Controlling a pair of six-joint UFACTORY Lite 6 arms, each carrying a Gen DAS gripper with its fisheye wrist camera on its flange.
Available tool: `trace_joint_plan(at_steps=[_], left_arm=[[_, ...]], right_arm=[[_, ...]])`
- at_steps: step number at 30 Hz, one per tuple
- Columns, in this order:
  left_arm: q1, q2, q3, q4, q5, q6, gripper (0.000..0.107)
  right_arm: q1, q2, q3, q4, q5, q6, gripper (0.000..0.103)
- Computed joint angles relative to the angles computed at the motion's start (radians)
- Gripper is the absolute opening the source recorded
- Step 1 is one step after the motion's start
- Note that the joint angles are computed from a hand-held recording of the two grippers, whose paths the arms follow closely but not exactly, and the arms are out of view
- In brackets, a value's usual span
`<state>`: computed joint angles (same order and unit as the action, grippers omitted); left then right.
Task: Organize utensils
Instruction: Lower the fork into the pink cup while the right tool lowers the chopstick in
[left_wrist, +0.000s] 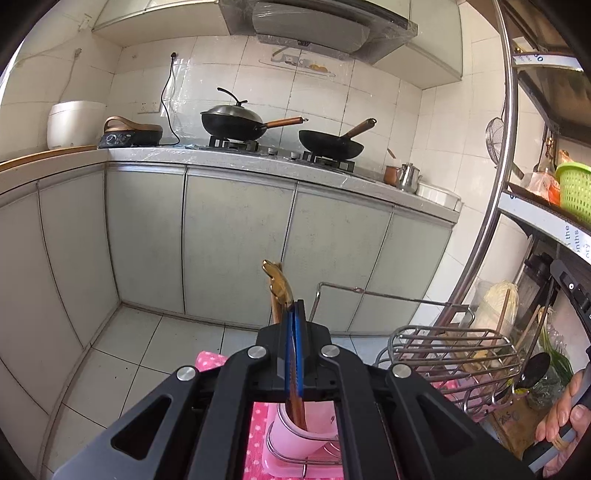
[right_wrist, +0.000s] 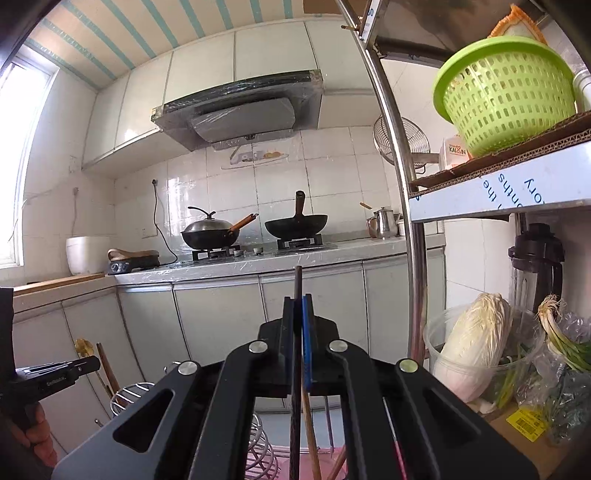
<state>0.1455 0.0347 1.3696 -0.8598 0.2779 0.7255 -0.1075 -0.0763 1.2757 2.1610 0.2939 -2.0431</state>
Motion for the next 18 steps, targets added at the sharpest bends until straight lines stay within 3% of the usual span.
trace_joint_plan(at_steps=[13, 18], left_arm=[[-0.028, 0.009, -0.016, -0.026, -0.036, 0.037, 0.001], [-0.035, 0.036, -0.01, -0.03, -0.036, 0.047, 0.001]], right_arm=[[-0.027, 0.013, 0.005, 0.082, 0.044, -0.069, 0.004], [0.014, 0.048, -0.003, 0.26, 0.041, -0.29, 0.004]])
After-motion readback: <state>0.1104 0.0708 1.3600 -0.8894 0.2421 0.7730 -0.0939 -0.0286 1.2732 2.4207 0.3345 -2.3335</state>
